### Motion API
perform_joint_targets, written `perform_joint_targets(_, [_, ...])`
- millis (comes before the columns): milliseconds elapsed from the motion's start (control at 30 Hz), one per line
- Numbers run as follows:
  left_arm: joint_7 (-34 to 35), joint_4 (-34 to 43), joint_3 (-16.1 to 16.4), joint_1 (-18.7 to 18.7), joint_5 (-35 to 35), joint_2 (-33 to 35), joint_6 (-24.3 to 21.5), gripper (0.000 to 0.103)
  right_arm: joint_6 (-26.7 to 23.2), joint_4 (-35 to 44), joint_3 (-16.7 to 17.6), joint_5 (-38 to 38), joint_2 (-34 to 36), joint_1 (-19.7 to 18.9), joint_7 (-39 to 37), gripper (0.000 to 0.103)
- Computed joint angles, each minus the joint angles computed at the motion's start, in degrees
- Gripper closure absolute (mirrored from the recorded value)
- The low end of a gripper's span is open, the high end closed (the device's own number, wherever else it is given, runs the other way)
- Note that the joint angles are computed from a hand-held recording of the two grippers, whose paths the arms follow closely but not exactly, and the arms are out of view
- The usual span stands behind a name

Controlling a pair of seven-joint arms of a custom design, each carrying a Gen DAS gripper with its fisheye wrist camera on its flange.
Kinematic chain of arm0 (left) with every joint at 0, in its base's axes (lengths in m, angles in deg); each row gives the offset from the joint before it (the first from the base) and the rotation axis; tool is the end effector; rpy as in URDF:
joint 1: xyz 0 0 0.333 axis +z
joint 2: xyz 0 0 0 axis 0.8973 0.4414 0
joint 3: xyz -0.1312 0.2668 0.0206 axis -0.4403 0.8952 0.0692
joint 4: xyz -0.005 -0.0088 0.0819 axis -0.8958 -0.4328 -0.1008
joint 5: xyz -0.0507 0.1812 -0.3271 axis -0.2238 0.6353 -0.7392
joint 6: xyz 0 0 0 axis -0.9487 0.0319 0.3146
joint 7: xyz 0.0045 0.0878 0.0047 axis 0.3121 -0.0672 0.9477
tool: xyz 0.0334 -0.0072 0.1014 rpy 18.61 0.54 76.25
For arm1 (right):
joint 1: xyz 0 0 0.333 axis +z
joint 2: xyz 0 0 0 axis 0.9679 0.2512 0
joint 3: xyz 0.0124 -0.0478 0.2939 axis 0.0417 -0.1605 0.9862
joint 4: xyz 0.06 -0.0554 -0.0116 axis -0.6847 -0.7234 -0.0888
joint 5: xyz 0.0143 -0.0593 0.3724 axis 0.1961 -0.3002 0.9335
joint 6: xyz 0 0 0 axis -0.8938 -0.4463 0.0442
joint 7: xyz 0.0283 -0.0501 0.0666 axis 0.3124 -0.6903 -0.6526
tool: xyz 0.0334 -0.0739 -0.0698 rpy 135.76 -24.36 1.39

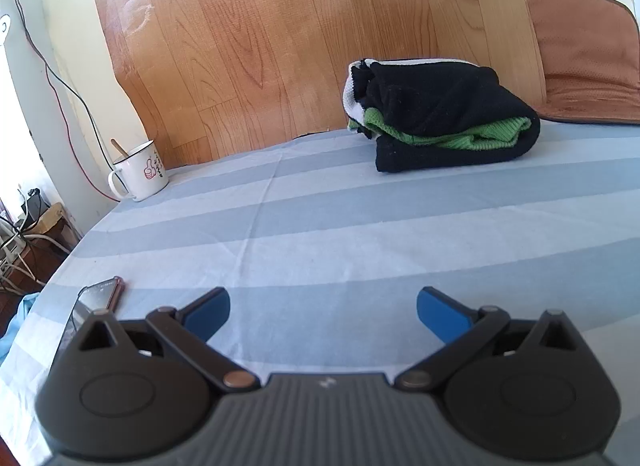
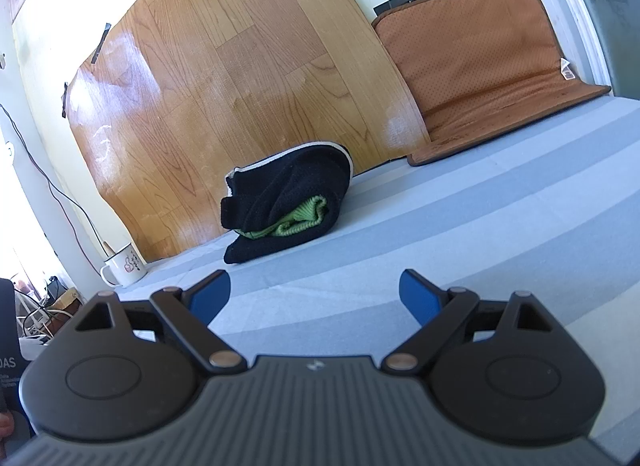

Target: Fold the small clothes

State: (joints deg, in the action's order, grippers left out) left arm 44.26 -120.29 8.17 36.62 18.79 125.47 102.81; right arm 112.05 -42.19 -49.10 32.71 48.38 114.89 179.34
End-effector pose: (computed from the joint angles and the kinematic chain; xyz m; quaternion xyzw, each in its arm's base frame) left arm 0.6873 -0.3239 0.4324 -0.6174 0.6369 -0.2044 0.4140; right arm 0.6860 0.4054 0.4183 -0.5388 0.6070 -0.1659 0.5601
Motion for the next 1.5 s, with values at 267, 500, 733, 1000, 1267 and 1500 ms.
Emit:
perform_joint_targets(267, [0.5,0.4,-0.1,0.0,-0.3,0.2,-0.4,0.000,0.0,0.2,0.3,0.0,0.1,-0.2,0.0,0.010])
perform_joint_targets(500, [0.6,0.8,0.0,-0.1,-0.5,0.5,-0.6,0.000,0.3,0.1,0.7,0.1,0.0,-0.4,-0.2,0.010])
perform_joint_targets(733, [0.8,1.0,0.0,-0.2,-0.8,0.6,-1.0,0.000,0.8,0.3,0.5,0.9,0.3,-0.3,-0.6,0.010])
perform_joint_targets(1000, [1.0,1.1,0.0,-0.2,-0.9,0.6,-1.1,0.000,1.0,0.2,0.6,1.4,0.3,-0.3,-1.0,0.010])
perform_joint_targets(1267, [0.9,1.0,0.0,-0.2,-0.9,0.6,-1.2,0.000,1.8,-0.6,1.0,2.1,-0.1,-0.3,-1.8,0.010])
perform_joint_targets(1500, [1.1,1.3,0.0,-0.2,-1.1,0.6,-1.9,0.000,1.9,-0.5,1.0,2.7,0.0,-0.2,-2.4,0.010])
